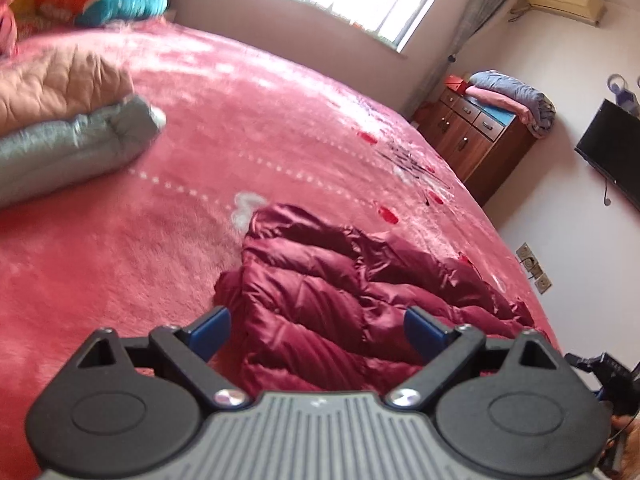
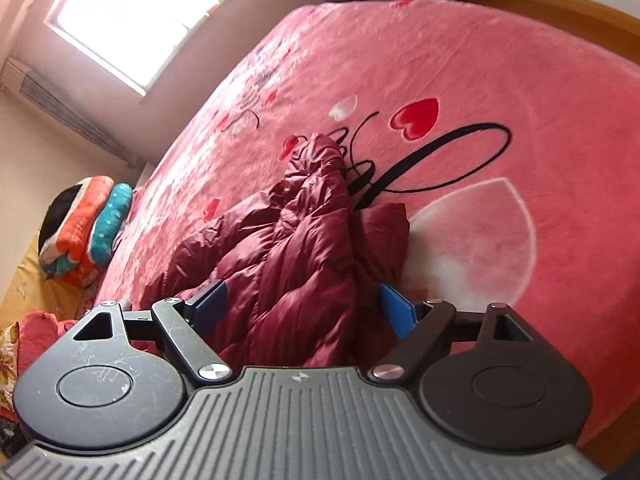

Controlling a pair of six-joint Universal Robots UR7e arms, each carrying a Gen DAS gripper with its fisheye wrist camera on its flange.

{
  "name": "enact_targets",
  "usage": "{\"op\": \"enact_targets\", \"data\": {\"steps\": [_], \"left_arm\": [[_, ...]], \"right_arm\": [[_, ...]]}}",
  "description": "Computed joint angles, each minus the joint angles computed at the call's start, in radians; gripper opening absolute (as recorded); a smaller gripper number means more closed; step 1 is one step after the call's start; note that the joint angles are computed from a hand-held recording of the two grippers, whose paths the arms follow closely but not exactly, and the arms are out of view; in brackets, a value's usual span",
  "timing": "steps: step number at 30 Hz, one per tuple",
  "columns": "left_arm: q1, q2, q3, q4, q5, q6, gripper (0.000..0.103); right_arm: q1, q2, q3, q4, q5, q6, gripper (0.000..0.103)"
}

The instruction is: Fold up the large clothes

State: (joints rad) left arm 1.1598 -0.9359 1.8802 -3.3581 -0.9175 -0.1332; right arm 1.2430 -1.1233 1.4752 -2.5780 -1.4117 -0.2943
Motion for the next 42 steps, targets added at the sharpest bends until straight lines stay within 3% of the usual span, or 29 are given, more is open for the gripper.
{"op": "enact_targets", "data": {"steps": [4, 11, 19, 26, 28, 30, 34, 38, 42], "left_arm": [[0.042, 0.020, -0.042, 0.055, -0.022, -0.037, 0.092], [0.108, 0.044, -0.088, 0.148, -0.136, -0.105, 0.086], [0.154, 0.075, -0.116, 0.136, -0.289, -0.109, 0.089], [0.163, 0.099, -0.150, 0.153, -0.325, -0.102, 0.091], [0.161, 0.104, -0.151, 0.141, -0.320, -0.109, 0.085], [0.152, 0.108, -0.149, 0.131, -0.299, -0.104, 0.074], [0.129, 0.115, -0.155, 0.126, -0.248, -0.091, 0.056], [0.089, 0.127, -0.170, 0.137, -0.165, -0.051, 0.038], [0.061, 0.134, -0.189, 0.134, -0.118, -0.013, 0.027]], "right_arm": [[-0.008, 0.034, -0.054, 0.073, -0.007, 0.002, 0.103], [-0.041, 0.046, -0.062, 0.153, 0.107, -0.040, 0.103], [-0.044, 0.095, -0.149, 0.309, 0.181, -0.082, 0.103], [-0.049, 0.100, -0.147, 0.299, 0.207, -0.063, 0.103], [-0.042, 0.090, -0.123, 0.261, 0.185, -0.055, 0.099], [-0.032, 0.084, -0.100, 0.222, 0.166, -0.041, 0.085], [-0.004, 0.066, -0.043, 0.119, 0.107, -0.040, 0.074], [0.040, 0.028, 0.052, -0.050, 0.016, -0.134, 0.060], [0.062, -0.005, 0.126, -0.181, -0.006, -0.187, 0.047]]}}
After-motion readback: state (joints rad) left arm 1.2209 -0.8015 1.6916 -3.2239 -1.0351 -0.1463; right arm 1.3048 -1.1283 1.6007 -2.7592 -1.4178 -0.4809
